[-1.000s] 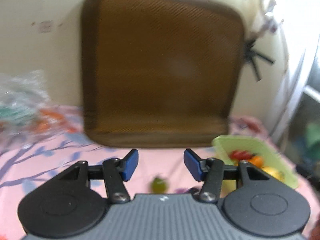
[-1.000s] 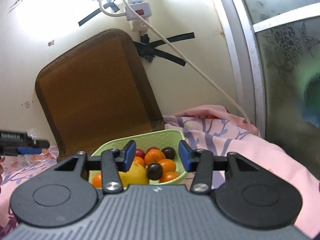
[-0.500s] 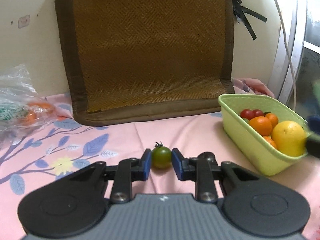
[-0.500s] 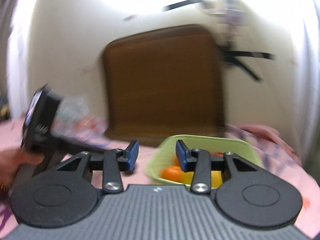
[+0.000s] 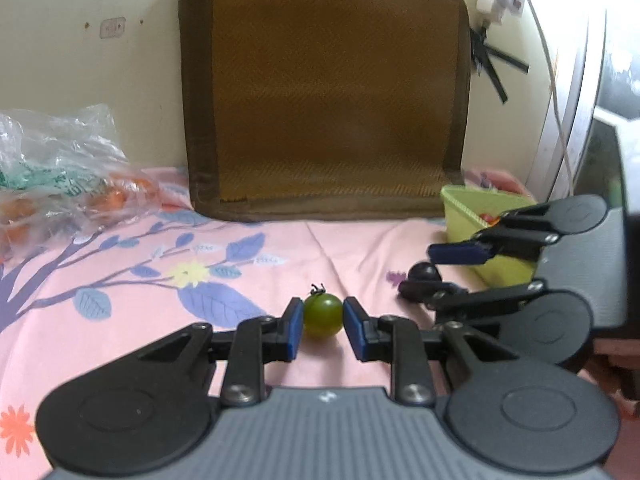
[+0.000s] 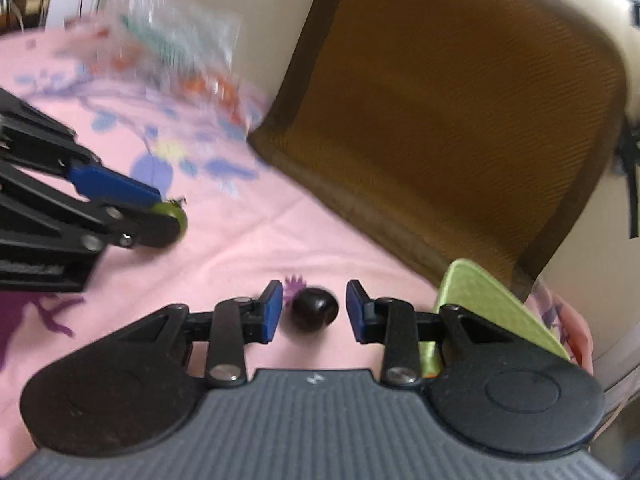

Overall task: Organize fruits
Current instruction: 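Grasp a green tomato with the left gripper while the right grasps a purple tomato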

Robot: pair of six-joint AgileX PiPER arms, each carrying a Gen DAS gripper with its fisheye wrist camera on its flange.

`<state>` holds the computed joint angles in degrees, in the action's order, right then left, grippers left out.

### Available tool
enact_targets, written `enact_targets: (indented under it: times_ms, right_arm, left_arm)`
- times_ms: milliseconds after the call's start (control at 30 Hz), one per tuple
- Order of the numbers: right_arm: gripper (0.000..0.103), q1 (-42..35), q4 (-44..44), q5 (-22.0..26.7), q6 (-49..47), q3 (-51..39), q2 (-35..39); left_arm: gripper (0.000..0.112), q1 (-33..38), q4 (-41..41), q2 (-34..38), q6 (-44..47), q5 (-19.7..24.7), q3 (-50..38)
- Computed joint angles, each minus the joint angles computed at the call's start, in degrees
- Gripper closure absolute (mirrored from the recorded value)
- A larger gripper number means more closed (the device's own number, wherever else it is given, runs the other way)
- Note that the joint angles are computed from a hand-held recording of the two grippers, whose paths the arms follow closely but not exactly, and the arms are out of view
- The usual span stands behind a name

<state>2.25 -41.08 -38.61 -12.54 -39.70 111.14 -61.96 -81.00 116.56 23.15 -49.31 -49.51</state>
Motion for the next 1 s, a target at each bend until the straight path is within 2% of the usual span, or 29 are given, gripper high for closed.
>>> enact_targets:
  times_ms: [100, 200, 333, 400, 567, 667, 733, 833, 1000]
  right_arm:
    - [0.075, 0.93, 0.94, 1.55, -0.96, 0.89, -1.10]
    - [0.075, -2.13, -2.85, -2.22, 2.05, 4.62, -2.78]
    - [0.075, -13.20, -11.98, -13.66, 5.19, 13.56, -4.89]
    - [0.075, -20.24, -17.02, -17.54, 6.55, 16.50, -4.54]
    - [0.075, -37.49, -28.85, -20.75, 12.65, 18.37, -2.25]
    - [0.074, -45.92, -34.84, -22.66, 14.09, 18.50, 0.11]
    - [0.073, -48.35, -37.42, -23.91, 14.38, 18.13, 1.29]
    - [0.072, -49.22, -37.57, -24.55, 11.81, 18.56, 1.98]
    - [0.072, -49.87, -37.92, -23.64, 13.22, 17.94, 2.72]
  left_arm:
    - [0.089, 0.31, 2.87, -0.37, -3.53, 0.38, 1.58]
    - [0.089, -0.33, 6.30, -0.59, -7.44, -0.70, 3.33]
    - [0.089, -1.28, 11.36, -0.98, -8.60, -0.69, 4.63]
    - [0.089, -1.84, 13.77, -0.96, -8.40, 1.04, 3.89]
    - [0.089, -4.74, 17.17, 0.70, -4.89, 6.54, -1.69]
    - [0.088, -6.43, 13.63, 3.22, 1.05, 10.21, -6.88]
    - [0.088, -8.70, 6.54, 5.40, 9.56, 7.36, -10.64]
    - [0.074, -8.16, 4.69, 5.31, 8.93, 9.46, -12.09]
    - [0.074, -8.80, -2.99, 6.91, 16.31, 9.44, -15.76]
